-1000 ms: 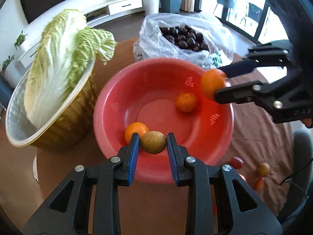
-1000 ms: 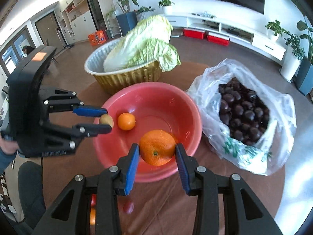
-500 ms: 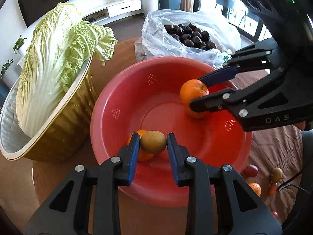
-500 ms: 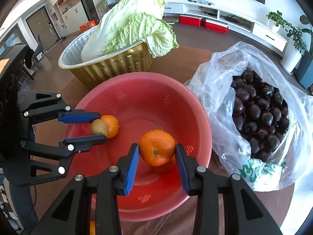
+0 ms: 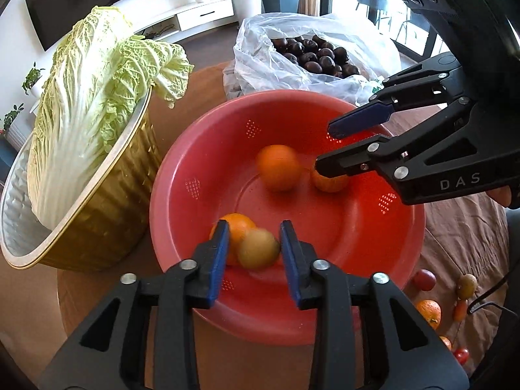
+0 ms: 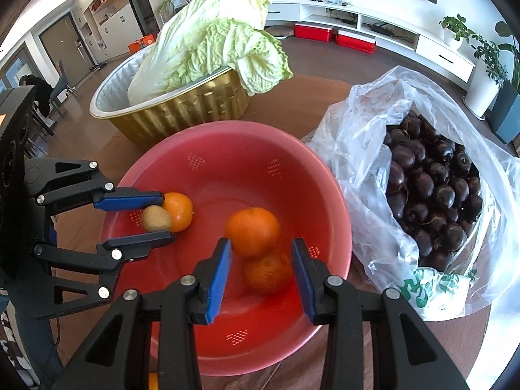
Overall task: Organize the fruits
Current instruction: 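Open the right tool over the bowl while the left tool releases the kiwi, then move both open tools back toward the remaining fruit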
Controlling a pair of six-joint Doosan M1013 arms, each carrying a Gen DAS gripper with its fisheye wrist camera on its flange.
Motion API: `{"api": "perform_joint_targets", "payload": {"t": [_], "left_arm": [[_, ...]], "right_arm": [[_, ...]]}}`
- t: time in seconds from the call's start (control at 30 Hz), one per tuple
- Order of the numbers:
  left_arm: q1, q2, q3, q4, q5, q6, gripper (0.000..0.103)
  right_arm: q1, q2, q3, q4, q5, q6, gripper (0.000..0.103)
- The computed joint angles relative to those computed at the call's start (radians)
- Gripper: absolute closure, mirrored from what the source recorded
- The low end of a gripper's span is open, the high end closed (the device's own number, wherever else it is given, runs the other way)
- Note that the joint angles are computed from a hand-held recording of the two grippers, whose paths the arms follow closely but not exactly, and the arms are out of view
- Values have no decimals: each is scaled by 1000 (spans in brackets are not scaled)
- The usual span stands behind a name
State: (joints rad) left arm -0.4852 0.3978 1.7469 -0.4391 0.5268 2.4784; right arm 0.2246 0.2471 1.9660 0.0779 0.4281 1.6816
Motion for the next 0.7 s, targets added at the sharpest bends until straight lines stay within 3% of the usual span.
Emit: {"api": "perform_joint_targets", "payload": {"t": [0.03,0.07,0.33,0.47,0.53,0.7], "left_arm": [[-2,0,1,20,-5,-20,37],[-4,0,1,15,-13,-15,33],[3,-44,37,4,-47,-10,32],[29,-92,86,-92,-64,40,32],[44,-118,120,-150,-65,75,25],[60,-182,223,-189,-79,107,24]], "right_arm": [[-2,-2,2,10,-1,-8,62],[-2,-6,6,9,-4,-6,62],[0,-84,63,-25,-41,31,62],[-2,-157,126,-27,-81,52,60],[7,-199,166,-83,-101,119,58],[33,-275,259,-174,-143,263,56]]}}
